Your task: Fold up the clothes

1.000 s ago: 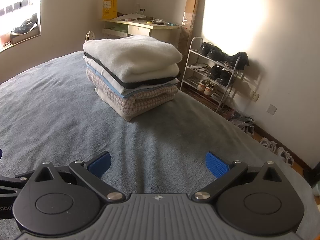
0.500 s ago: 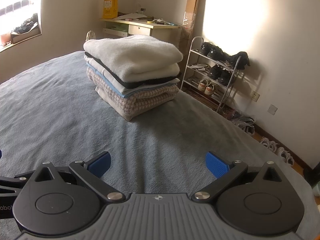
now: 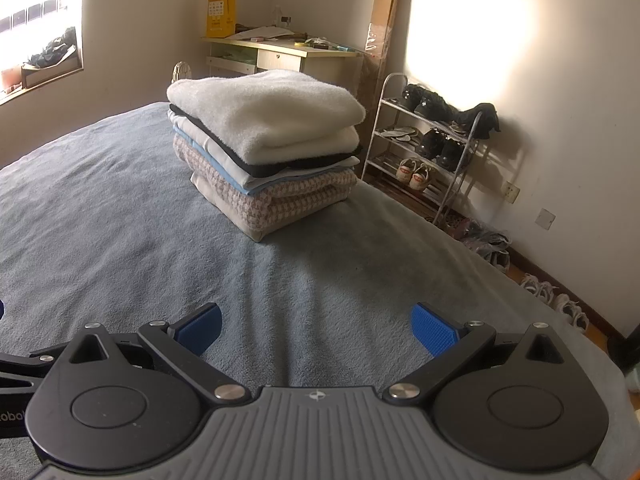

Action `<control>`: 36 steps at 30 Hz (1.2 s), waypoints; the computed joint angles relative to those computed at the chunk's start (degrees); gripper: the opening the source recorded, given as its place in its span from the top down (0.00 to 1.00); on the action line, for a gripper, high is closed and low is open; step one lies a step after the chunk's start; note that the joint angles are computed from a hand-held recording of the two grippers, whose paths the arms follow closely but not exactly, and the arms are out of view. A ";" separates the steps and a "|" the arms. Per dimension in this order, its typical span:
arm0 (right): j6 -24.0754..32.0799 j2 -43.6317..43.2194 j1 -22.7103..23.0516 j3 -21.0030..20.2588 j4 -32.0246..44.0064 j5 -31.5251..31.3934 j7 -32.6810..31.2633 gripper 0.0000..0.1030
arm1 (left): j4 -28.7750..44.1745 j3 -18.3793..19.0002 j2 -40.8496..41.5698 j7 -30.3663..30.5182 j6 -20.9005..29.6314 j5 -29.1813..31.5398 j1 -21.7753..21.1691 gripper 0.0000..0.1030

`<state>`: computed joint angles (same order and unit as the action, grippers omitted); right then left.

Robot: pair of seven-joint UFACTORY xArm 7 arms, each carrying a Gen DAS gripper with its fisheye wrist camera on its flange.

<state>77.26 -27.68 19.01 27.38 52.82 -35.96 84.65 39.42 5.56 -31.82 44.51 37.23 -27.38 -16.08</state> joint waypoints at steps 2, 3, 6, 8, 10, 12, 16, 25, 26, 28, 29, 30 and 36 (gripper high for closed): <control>0.03 0.03 0.03 -0.02 0.07 0.01 0.03 0.00 | -0.02 -0.04 -0.06 -0.01 0.08 0.03 0.07 0.00; 0.04 0.01 0.06 -0.03 0.07 0.06 0.03 0.00 | -0.04 -0.05 -0.09 -0.02 0.12 0.06 0.10 0.00; 0.04 -0.04 0.12 -0.06 0.05 0.17 0.05 0.00 | -0.03 -0.12 -0.17 -0.14 0.30 0.17 0.21 0.00; -0.07 0.04 0.08 -0.14 0.09 0.13 0.01 0.00 | 0.08 -0.13 -0.08 -0.19 0.39 0.20 0.22 0.00; -0.20 -0.01 0.06 -0.26 0.04 0.10 -0.13 0.00 | 0.07 -0.21 -0.12 -0.28 0.40 0.22 0.24 0.00; -0.22 -0.07 0.04 -0.25 -0.02 0.14 -0.13 0.00 | 0.03 -0.26 -0.19 -0.36 0.40 0.26 0.25 0.00; -0.21 -0.09 -0.01 -0.17 -0.07 0.16 0.00 0.00 | -0.06 -0.29 -0.32 -0.44 0.44 0.36 0.23 0.00; -0.08 -0.30 0.07 -0.13 -0.15 0.41 0.00 0.00 | -0.10 -0.37 -0.38 -0.83 0.45 0.61 0.18 0.00; -0.11 -0.32 0.06 -0.16 -0.18 0.44 -0.01 0.00 | -0.05 -0.35 -0.28 -0.83 0.46 0.59 0.15 0.00; -0.14 -0.35 0.03 -0.17 -0.21 0.51 -0.03 0.00 | 0.03 -0.32 -0.14 -0.81 0.47 0.58 0.13 0.00; -0.07 -0.35 0.02 -0.11 -0.19 0.55 0.01 0.00 | 0.07 -0.32 -0.07 -0.79 0.49 0.57 0.13 0.00; -0.04 -0.30 0.00 -0.07 -0.14 0.56 0.05 0.00 | 0.10 -0.34 -0.01 -0.79 0.47 0.56 0.13 0.00; -0.18 -0.24 0.04 -0.16 -0.20 0.56 0.01 0.00 | 0.15 -0.40 0.07 -0.79 0.60 0.55 0.18 0.00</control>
